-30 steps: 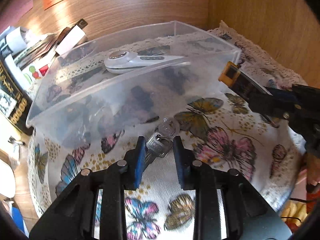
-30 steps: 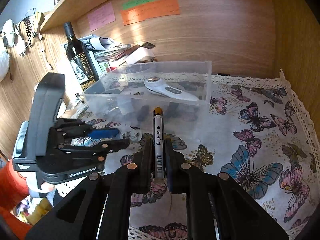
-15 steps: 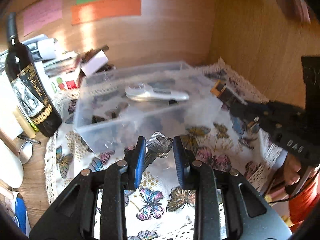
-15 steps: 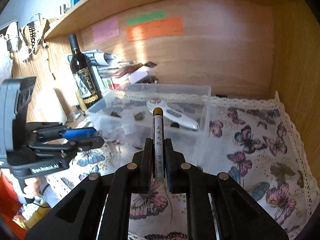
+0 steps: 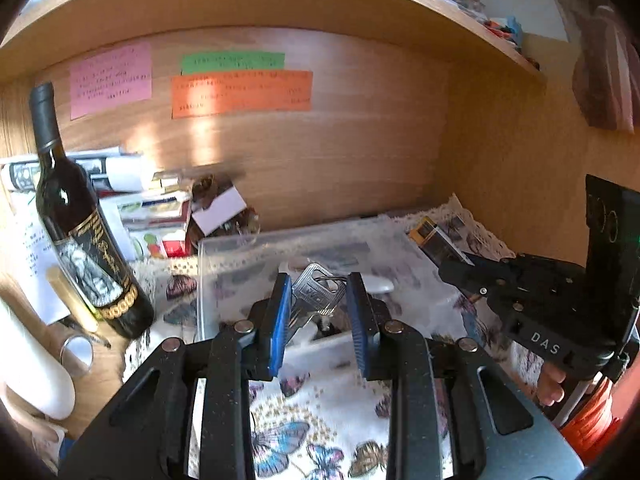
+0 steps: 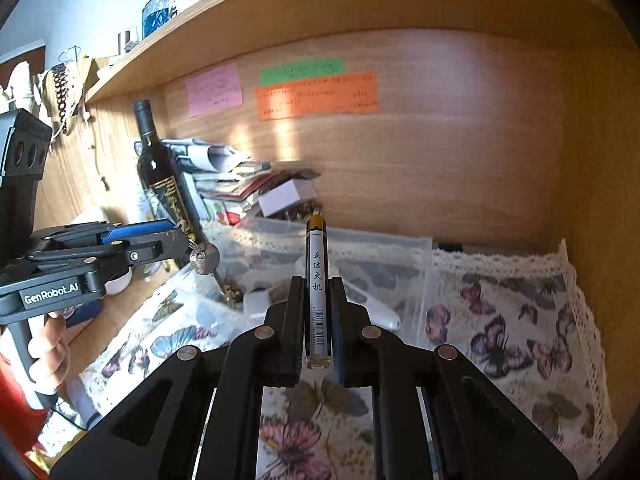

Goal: Organize rigid objects
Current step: 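Grasp the keys with the left tool while the right tool carries the pen toward the box, then drop the keys and the pen into the clear box by opening both tools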

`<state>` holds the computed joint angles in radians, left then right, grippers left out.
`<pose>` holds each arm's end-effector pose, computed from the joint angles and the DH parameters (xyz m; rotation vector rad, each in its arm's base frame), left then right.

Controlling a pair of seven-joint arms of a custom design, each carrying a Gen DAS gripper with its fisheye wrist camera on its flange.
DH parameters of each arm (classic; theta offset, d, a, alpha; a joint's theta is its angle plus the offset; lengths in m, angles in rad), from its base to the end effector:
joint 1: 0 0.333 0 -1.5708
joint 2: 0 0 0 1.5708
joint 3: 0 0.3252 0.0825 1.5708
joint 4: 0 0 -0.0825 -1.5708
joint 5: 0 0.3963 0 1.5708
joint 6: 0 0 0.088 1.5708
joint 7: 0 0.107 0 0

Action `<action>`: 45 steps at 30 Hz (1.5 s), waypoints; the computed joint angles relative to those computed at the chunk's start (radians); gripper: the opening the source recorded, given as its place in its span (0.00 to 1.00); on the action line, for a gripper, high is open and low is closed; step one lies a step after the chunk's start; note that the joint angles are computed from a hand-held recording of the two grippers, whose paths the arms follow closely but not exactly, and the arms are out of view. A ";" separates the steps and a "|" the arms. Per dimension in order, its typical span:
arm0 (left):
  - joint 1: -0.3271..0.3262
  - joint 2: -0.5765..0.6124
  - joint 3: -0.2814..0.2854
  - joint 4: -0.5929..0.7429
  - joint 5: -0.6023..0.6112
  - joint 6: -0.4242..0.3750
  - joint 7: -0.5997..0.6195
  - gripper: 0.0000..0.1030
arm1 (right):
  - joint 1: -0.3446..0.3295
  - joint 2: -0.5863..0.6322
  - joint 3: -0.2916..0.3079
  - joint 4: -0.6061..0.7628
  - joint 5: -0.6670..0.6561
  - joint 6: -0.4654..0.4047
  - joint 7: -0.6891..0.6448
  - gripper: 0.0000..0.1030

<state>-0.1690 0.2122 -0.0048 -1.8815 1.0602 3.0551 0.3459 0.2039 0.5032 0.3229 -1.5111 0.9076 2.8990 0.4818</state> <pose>0.6302 -0.1799 0.4833 -1.6684 1.6115 -0.9914 0.6927 0.2907 0.4698 -1.9213 0.8876 -0.4028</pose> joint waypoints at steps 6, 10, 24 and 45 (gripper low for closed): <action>0.018 0.080 -0.025 0.080 -0.136 -0.015 0.126 0.27 | 0.056 0.068 -0.052 0.100 -0.114 -0.013 0.113 0.10; 0.031 0.138 -0.050 0.122 -0.279 -0.042 0.255 0.27 | 0.089 0.127 -0.089 0.172 -0.219 -0.057 0.228 0.10; 0.054 0.273 -0.112 0.229 -0.631 -0.151 0.576 0.27 | 0.143 0.312 -0.163 0.414 -0.497 -0.263 0.503 0.10; -0.305 0.001 0.313 0.009 0.156 -0.052 -0.253 0.42 | -0.053 -0.012 0.093 -0.025 -0.139 0.079 0.112 0.31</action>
